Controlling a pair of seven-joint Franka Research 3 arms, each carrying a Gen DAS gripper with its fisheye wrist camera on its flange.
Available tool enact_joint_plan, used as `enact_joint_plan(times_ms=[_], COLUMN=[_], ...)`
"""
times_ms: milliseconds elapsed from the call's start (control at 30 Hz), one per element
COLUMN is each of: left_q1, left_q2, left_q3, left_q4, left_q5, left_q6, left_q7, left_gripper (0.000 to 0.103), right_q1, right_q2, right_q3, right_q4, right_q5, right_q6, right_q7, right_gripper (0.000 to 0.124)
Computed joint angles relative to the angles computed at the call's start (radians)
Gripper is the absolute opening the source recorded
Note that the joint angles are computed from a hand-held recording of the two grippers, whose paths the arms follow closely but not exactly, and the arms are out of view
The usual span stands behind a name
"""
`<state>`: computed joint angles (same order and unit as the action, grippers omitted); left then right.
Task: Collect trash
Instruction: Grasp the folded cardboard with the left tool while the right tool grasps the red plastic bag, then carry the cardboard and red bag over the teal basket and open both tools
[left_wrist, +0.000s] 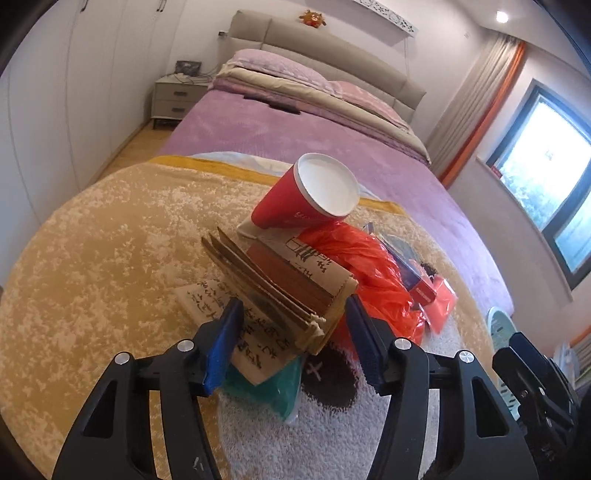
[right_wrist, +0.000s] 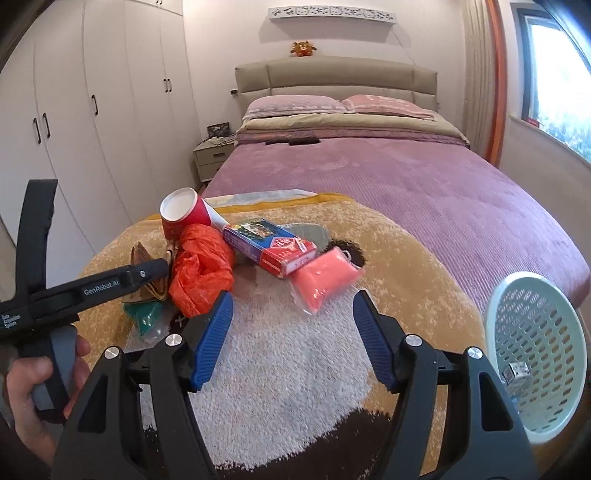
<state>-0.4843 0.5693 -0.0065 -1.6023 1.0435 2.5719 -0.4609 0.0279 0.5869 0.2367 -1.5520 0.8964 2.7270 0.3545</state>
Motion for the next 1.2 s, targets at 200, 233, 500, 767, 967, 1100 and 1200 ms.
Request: enact_joint_plan(times_ms=[200,233,500,767,967,1100,1200], left_q1=[-0.010,-0.007,0.028,0.036,0.060,0.064,0.067], left_q2=[-0.044,-0.054,-0.088,-0.139,-0.173,-0.188,-0.193], left_q3=[0.013,0.014,0.014,-0.023,-0.074,-0.092,-0.103], left_q4=[-0.078,-0.096,-0.162,-0.223,-0.266,-0.287,-0.290], left_q5=[0.071,0.087,0.268,0.435,0.455,0.469,0.475], left_q6=[0.039,0.051,0.152,0.128,0.081,0.068,0.063], left_q7=[-0.086,-0.108,-0.315,-0.467,-0.481,-0.496,-0.491], left_gripper=[0.036,0.032,0.021,0.009,0.009,0.009,0.009], right_q1=[0.044,0.043,0.049,0.088,0.119,0.121,0.104], right_q2=[0.070,0.081,0.103,0.154,0.258,0.275,0.257], right_q3=[-0.035,-0.035,0.002,-0.009,-0.036,-0.029,-0.013], right_q4=[0.102,0.120,0.147,0.221,0.378,0.396,0.362], right_q5=[-0.099,-0.113,-0.147,-0.182,-0.253,-0.271,-0.256], right_q6=[-0.030,-0.047,-0.108,-0.212,-0.342,-0.344,-0.338], right_q7=[0.099,0.118,0.121,0.177,0.331,0.340,0.313], right_gripper=[0.064,0.064,0.064,0.064,0.064,0.044,0.030])
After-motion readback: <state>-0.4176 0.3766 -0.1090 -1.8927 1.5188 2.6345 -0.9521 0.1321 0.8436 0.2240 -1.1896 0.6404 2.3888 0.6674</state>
